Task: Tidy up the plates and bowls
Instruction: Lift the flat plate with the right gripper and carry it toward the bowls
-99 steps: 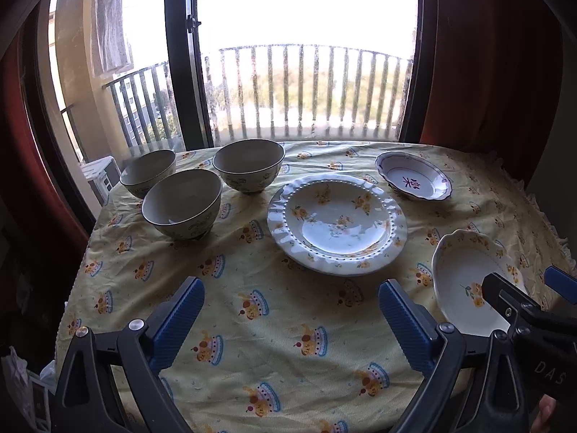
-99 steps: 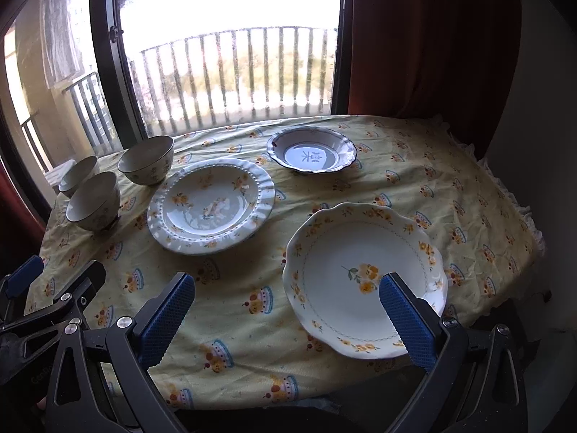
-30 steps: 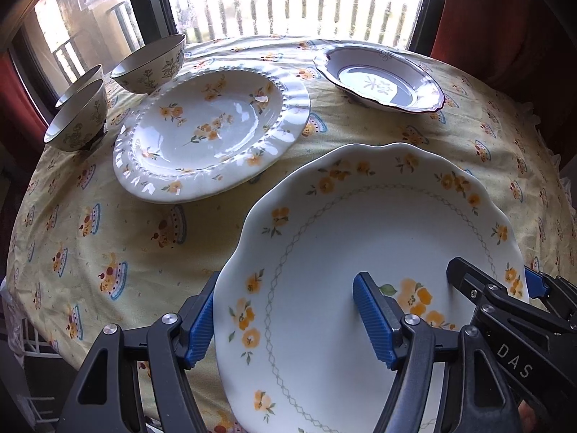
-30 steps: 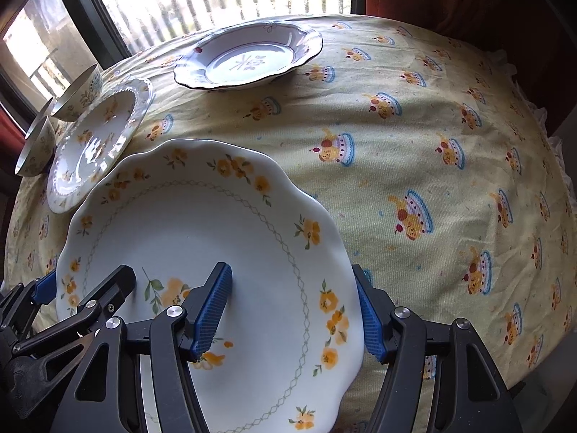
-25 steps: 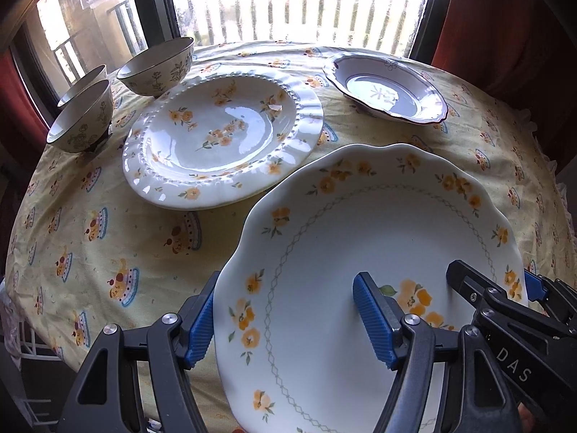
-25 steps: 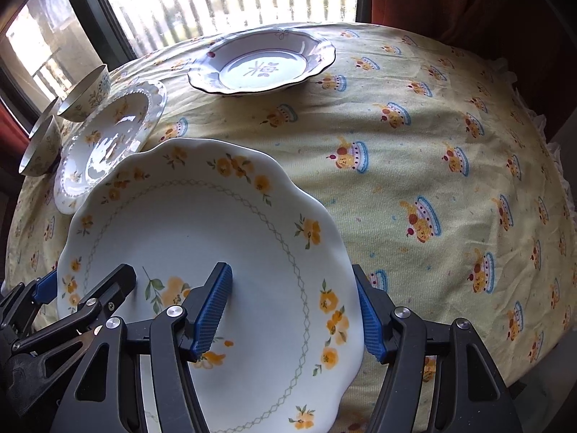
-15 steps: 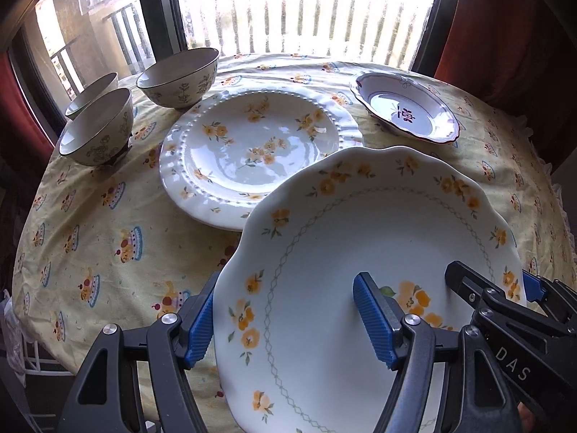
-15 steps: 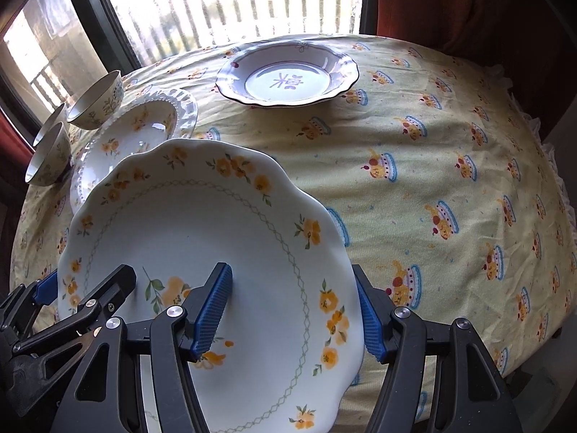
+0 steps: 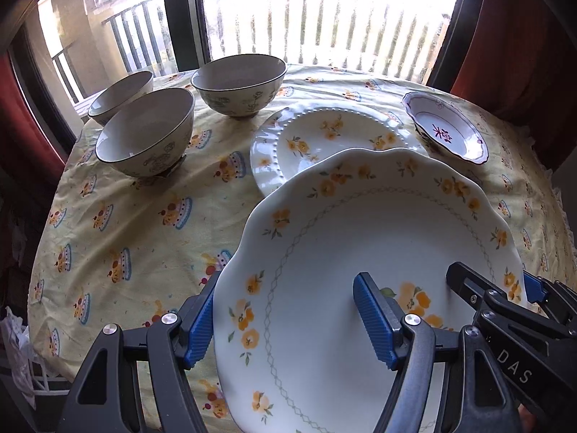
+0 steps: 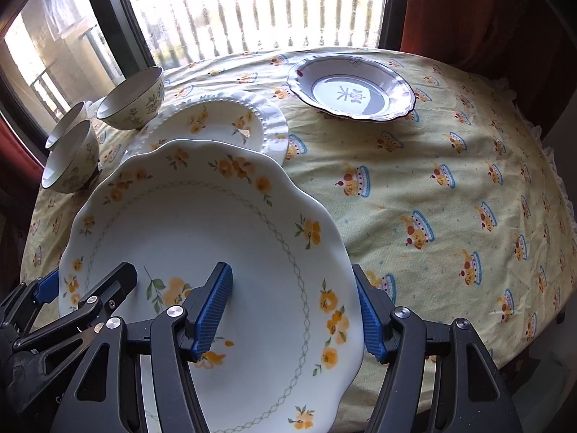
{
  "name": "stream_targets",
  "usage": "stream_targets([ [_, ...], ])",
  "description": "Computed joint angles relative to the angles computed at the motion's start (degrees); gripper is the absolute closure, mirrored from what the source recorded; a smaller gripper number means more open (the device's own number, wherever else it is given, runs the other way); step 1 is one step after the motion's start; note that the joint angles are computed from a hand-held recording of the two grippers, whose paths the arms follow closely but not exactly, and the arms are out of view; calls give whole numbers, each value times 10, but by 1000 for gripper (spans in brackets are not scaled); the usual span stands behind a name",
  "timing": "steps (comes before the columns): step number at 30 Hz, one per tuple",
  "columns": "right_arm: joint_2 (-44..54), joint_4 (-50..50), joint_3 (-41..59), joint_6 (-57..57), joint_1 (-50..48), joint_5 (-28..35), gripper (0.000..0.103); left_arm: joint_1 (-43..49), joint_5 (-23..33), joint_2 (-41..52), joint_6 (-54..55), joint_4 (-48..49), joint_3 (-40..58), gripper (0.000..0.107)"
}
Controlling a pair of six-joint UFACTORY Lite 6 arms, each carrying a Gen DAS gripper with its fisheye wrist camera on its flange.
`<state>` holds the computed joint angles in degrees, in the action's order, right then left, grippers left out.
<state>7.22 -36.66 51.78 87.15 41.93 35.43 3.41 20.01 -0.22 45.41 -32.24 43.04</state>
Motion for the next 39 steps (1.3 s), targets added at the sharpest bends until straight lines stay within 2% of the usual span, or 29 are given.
stream_targets([
  [6, 102, 7, 117, 26, 45, 29, 34, 93, 29, 50, 140, -65, 46, 35],
  [15, 267, 43, 320, 7, 81, 65, 34, 196, 63, 148, 236, -81, 138, 35],
  [22, 385, 85, 476, -30, 94, 97, 34, 240, 84, 227, 244, -50, 215, 35],
  [28, 473, 124, 595, -71, 98, 122, 34, 253, 83, 287, 207, -6, 268, 35],
  [35, 544, 170, 677, -104, 94, 127, 34, 262, 82, 336, 179, 35, 306, 35],
  [39, 562, 179, 696, -110, 92, 132, 34, 260, 66, 334, 203, 15, 298, 34],
])
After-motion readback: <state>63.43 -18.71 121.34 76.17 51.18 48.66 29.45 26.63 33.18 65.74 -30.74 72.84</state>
